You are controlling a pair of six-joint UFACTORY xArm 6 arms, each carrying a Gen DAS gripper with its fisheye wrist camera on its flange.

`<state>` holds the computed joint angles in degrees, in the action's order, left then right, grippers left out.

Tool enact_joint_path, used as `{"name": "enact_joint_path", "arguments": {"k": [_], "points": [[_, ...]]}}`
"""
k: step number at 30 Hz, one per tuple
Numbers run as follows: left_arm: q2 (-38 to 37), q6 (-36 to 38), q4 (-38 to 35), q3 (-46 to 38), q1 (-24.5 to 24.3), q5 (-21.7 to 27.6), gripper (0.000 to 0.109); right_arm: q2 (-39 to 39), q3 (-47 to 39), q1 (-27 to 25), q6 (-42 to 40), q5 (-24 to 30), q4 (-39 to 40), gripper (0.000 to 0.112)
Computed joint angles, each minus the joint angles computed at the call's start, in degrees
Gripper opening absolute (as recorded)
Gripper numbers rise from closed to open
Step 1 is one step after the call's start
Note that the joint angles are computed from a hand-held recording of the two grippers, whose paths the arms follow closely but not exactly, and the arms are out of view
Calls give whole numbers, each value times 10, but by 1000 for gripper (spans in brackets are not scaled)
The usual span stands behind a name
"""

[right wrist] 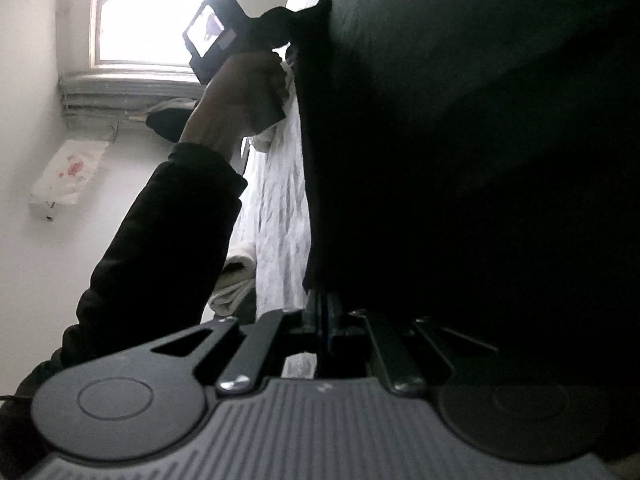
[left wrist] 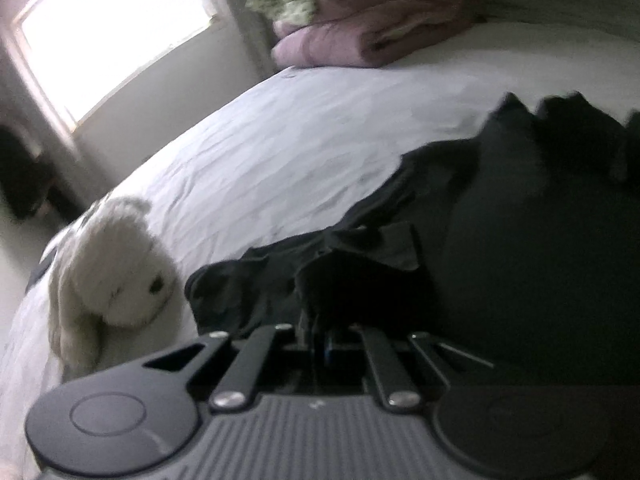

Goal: Fold clothes

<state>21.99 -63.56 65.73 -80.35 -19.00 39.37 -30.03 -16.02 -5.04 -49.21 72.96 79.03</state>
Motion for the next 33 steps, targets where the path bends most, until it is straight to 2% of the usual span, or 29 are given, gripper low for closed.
{"name": "enact_joint_path", "arguments": {"k": [3,5,7,8,10,13,15,16,17,18,19,20,23,25,27,28,29,30,31,33], "points": [[2,5,-45,-5,4,-10,12,-25,-1,12,2,-51,-30,14],[-8,11,-58,6,8,-25,20,-48,1,14,-14,-72,-47,14],[-34,33,-94,35,18,-65,43,-84,8,24,-33,-96,-64,15],[-51,56,-132,55,25,-93,49,-96,10,28,-35,-103,-70,15],[-92,81,-183,101,36,-133,49,-115,14,34,-35,-111,-84,15],[-183,40,-174,187,41,-150,51,-148,25,45,-28,-117,-104,15],[-272,-22,-140,270,42,-154,54,-162,24,41,-28,-96,-129,16],[-318,-47,-129,310,41,-152,55,-170,25,37,-25,-78,-144,16],[-369,-77,-125,355,40,-150,57,-172,24,8,-33,-47,-164,16],[-425,-107,-136,408,37,-147,57,-181,28,-9,-35,-27,-179,20],[-478,-129,-154,456,32,-142,57,-190,30,-8,-28,-23,-187,28],[-528,-155,-166,501,24,-134,57,-202,33,-8,-25,-19,-194,31],[-628,-236,-162,590,-1,-100,56,-253,43,-12,-16,-3,-220,32],[-660,-264,-159,622,-2,-101,55,-283,47,10,-3,-8,-239,32],[-679,-275,-152,641,4,-114,55,-314,59,67,19,-55,-270,32],[-689,-278,-147,649,8,-121,55,-333,70,95,30,-84,-288,29],[-701,-279,-147,658,11,-129,55,-346,79,113,36,-104,-298,21],[-716,-278,-151,669,15,-138,55,-351,83,121,41,-118,-296,3],[-728,-275,-157,677,19,-145,55,-345,79,109,41,-110,-281,4],[-754,-260,-182,693,23,-147,55,-337,65,26,13,-33,-226,4]]}}
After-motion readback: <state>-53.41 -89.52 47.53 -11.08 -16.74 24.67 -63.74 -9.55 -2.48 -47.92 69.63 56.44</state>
